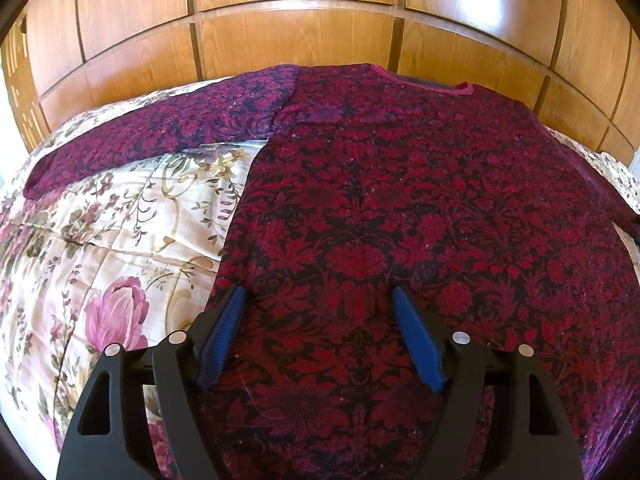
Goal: Fold small clothes
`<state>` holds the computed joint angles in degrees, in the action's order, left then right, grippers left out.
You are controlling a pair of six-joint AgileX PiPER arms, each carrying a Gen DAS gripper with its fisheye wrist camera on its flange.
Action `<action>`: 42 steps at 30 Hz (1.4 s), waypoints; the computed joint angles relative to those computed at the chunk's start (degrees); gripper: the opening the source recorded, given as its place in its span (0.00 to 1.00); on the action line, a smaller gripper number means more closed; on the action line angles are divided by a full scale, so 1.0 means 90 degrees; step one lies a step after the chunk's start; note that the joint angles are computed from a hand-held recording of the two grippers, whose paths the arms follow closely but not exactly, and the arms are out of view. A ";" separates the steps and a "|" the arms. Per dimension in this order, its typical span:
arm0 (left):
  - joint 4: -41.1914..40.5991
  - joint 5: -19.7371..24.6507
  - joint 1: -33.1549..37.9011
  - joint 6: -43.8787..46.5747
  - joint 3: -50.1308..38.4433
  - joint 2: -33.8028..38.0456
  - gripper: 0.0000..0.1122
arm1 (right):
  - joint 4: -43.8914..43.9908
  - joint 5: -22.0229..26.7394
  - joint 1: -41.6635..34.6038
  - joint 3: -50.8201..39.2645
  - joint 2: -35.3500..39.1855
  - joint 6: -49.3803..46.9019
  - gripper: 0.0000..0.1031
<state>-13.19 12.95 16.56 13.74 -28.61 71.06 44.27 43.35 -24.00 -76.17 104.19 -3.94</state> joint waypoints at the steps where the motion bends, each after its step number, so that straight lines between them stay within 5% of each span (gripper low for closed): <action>1: 0.0035 -0.0010 -0.0006 -0.0034 0.0004 0.0001 0.67 | -0.0364 0.0027 0.0077 -0.0171 0.0056 0.0238 0.13; 7: -0.0161 -0.0092 -0.0010 0.0138 0.0042 0.0024 0.67 | -0.2734 -0.0398 0.0482 -0.0367 -0.0118 0.1795 0.09; 12: -0.1650 0.0145 0.0336 0.1789 -0.0001 0.0030 0.68 | -0.4476 -0.0325 0.1209 -0.0477 -0.0247 0.3001 0.09; 15: -0.2383 0.0449 0.0560 0.2636 -0.0087 0.0044 0.71 | -0.4709 -0.0283 0.1540 -0.0636 -0.0444 0.2832 0.09; 26: -0.2406 0.1398 0.0825 0.2890 -0.0575 0.0269 0.88 | -0.4363 0.0128 0.3195 -0.1704 -0.0495 0.2092 0.09; 30: -0.2407 0.1568 0.0852 0.2764 -0.0713 0.0325 0.88 | -0.4273 0.0291 0.4374 -0.2287 -0.0140 0.1835 0.09; 42: -0.4680 0.3128 0.2382 0.5119 -0.1060 0.0326 0.88 | -0.4429 0.0865 0.6837 -0.4064 0.1575 0.1894 0.09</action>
